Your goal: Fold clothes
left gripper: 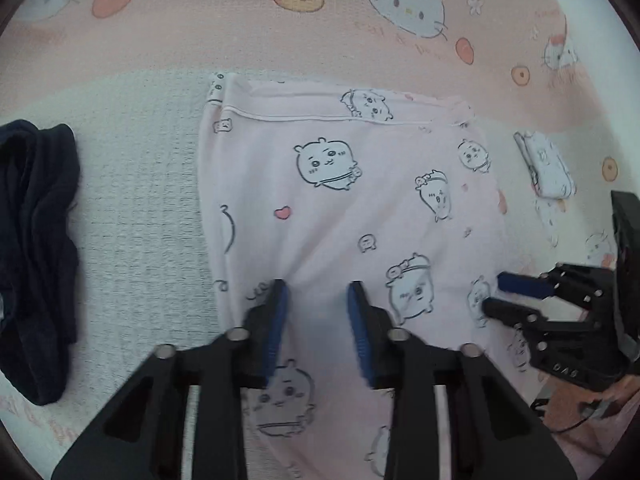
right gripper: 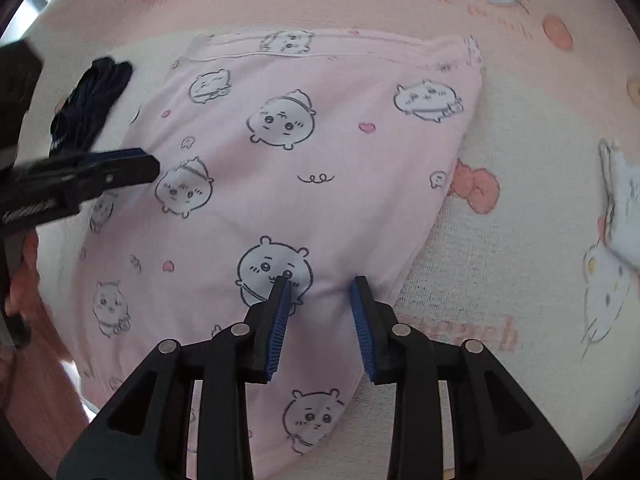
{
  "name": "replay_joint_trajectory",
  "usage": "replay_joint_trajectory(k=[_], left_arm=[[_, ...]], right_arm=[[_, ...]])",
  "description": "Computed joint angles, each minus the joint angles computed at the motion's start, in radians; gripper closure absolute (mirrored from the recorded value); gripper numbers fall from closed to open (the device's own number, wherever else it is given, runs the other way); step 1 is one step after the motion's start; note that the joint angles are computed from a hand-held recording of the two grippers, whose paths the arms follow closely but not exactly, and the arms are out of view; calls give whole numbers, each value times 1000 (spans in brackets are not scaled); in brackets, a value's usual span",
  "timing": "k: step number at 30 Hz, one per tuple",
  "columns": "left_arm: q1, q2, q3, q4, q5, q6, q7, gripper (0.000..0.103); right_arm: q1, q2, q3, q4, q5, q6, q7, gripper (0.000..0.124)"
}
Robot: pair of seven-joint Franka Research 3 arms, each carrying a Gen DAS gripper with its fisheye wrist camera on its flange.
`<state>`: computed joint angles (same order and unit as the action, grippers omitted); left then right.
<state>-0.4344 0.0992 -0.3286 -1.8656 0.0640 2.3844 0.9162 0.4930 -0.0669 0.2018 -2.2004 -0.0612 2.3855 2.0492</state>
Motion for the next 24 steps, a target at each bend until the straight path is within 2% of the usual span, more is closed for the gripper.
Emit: replay_joint_trajectory(k=[3, 4, 6, 7, 9, 11, 13, 14, 15, 16, 17, 19, 21, 22, 24], left_arm=[[3, -31, 18, 10, 113, -112, -53, 87], [3, -25, 19, 23, 145, -122, -49, 87], [9, -6, 16, 37, 132, -52, 2, 86], [11, 9, 13, 48, 118, -13, 21, 85], [13, 64, 4, 102, 72, -3, 86, 79], [-5, 116, 8, 169, 104, -112, 102, 74], [11, 100, 13, 156, 84, -121, 141, 74], [4, 92, 32, 166, 137, -173, 90, 74], [-4, 89, 51, 183, 201, -238, 30, 74], [-2, 84, 64, 189, 245, -259, -21, 73], [16, 77, 69, 181, 232, -228, -34, 73], [55, 80, 62, 169, 151, -100, -6, 73], [73, 115, 43, 203, 106, -18, 64, 73], [65, 154, 42, 251, 108, -47, 95, 73], [40, 254, 42, 390, 134, -169, 142, 73]], right_arm=[[-15, -19, -6, 7, -53, -36, 31, 93], [-21, -24, -7, 9, -70, -49, 41, 93], [-33, -35, -8, 15, -103, -73, 59, 93], [-40, -21, -14, 30, -86, -44, 63, 92], [-50, 10, -27, 61, -47, 15, 70, 90], [-50, 67, -31, 111, -36, 27, 42, 90], [-49, 103, -41, 137, -1, -22, -22, 90], [-51, 83, -47, 117, 14, -8, -64, 90], [-54, 67, -52, 113, -5, -50, -80, 90], [-58, 48, -56, 107, -27, -83, -86, 86], [-66, 42, -60, 110, -39, -85, -78, 84], [-81, 33, -67, 118, -64, -89, -63, 84], [-96, 48, -73, 147, -55, -70, -53, 84], [-101, 68, -77, 172, -33, -49, -52, 84], [-98, 143, -77, 256, -32, -36, -39, 84]])
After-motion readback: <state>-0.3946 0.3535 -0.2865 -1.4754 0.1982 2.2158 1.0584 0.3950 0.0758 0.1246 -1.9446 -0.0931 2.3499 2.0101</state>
